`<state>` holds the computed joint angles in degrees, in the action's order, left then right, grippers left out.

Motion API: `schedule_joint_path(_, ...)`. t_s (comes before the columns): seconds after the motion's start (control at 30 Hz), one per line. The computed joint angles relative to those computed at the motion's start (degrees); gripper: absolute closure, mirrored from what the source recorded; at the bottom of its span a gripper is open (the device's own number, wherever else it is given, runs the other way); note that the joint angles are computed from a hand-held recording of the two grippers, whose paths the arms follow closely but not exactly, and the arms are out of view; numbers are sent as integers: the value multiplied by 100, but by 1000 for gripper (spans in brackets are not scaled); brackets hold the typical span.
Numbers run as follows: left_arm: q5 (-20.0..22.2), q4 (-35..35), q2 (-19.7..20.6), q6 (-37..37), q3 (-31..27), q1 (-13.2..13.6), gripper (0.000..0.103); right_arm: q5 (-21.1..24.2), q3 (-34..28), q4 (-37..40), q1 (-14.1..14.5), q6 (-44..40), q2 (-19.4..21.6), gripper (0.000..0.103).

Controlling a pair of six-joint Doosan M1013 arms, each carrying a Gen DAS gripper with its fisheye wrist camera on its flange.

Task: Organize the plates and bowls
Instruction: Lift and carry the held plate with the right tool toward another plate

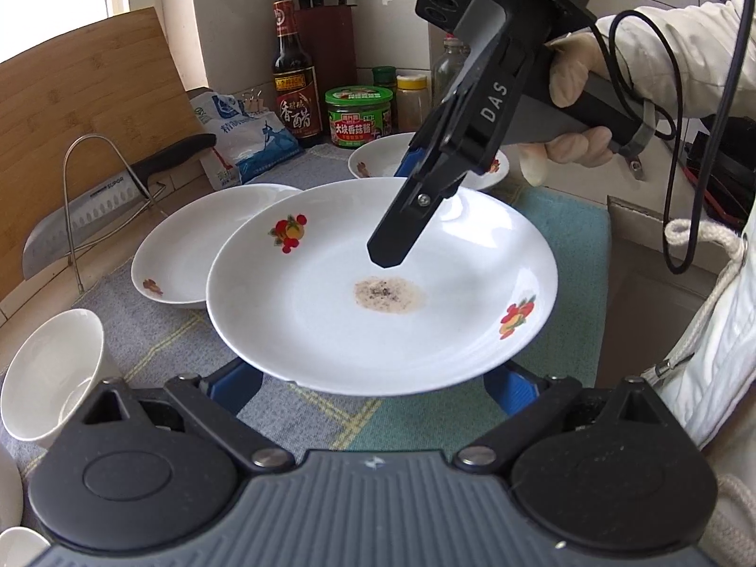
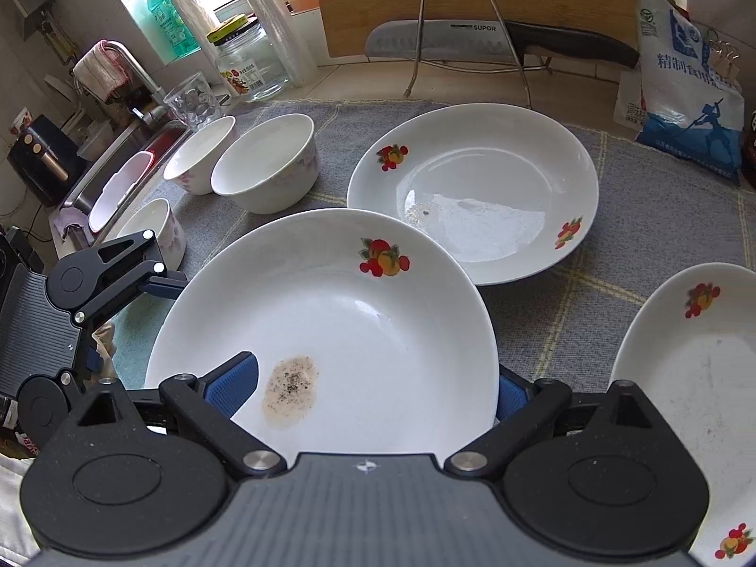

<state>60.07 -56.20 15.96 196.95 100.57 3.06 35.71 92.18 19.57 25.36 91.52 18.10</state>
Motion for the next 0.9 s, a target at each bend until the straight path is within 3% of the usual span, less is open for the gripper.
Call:
schedule_joint_path(0.43, -97, -67, 156, -246, -233, -661, 4, -282, 564, -224, -445, 110, -473, 2)
schedule_joint_path(0.9, -416, -33, 280, -622, -386, -1214, 4, -386, 929, 180, -938, -340, -659, 2)
